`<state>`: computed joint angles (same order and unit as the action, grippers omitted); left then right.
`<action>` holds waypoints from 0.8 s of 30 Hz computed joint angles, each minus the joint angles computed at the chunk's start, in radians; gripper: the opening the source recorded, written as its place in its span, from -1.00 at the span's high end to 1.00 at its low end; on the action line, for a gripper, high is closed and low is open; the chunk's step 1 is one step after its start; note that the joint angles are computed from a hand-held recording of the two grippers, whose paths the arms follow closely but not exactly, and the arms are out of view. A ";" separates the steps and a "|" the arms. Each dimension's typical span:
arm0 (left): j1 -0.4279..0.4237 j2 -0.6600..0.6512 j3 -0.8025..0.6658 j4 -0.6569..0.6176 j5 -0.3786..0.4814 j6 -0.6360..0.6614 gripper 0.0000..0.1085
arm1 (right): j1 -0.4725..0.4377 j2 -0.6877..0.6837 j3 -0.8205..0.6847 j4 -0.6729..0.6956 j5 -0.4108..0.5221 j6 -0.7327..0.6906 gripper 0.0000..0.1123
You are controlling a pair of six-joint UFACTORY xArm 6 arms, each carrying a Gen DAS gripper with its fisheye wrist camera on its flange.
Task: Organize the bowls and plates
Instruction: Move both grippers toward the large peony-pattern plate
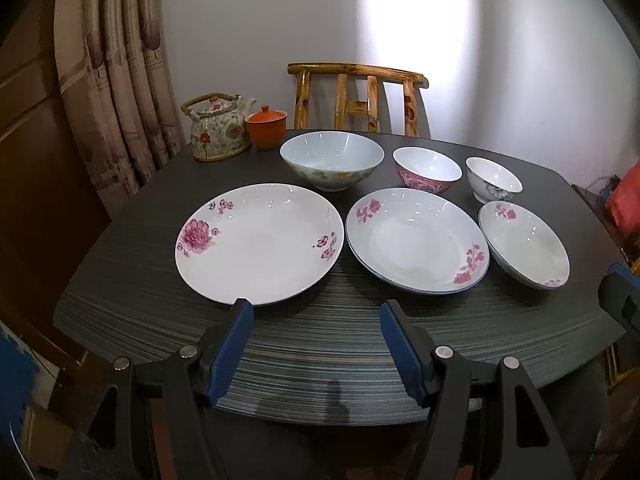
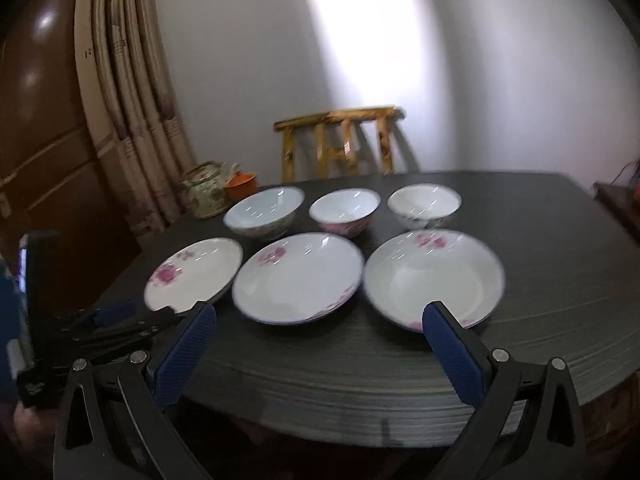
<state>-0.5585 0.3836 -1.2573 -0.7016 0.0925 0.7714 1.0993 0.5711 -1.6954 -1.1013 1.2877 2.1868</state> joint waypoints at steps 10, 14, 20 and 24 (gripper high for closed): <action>0.061 0.005 -0.047 0.169 0.049 -0.130 -0.25 | -0.069 -0.020 -0.004 0.012 -0.211 -0.079 -0.83; 0.096 0.039 -0.115 0.243 0.104 -0.192 -0.25 | -0.098 -0.002 -0.047 0.036 -0.270 -0.162 -0.83; 0.144 0.131 -0.256 0.355 0.184 -0.303 -0.25 | -0.160 0.026 -0.092 0.049 -0.407 -0.225 -0.83; 0.174 0.196 -0.357 0.391 0.247 -0.371 -0.25 | -0.210 0.056 -0.131 0.065 -0.502 -0.271 -0.83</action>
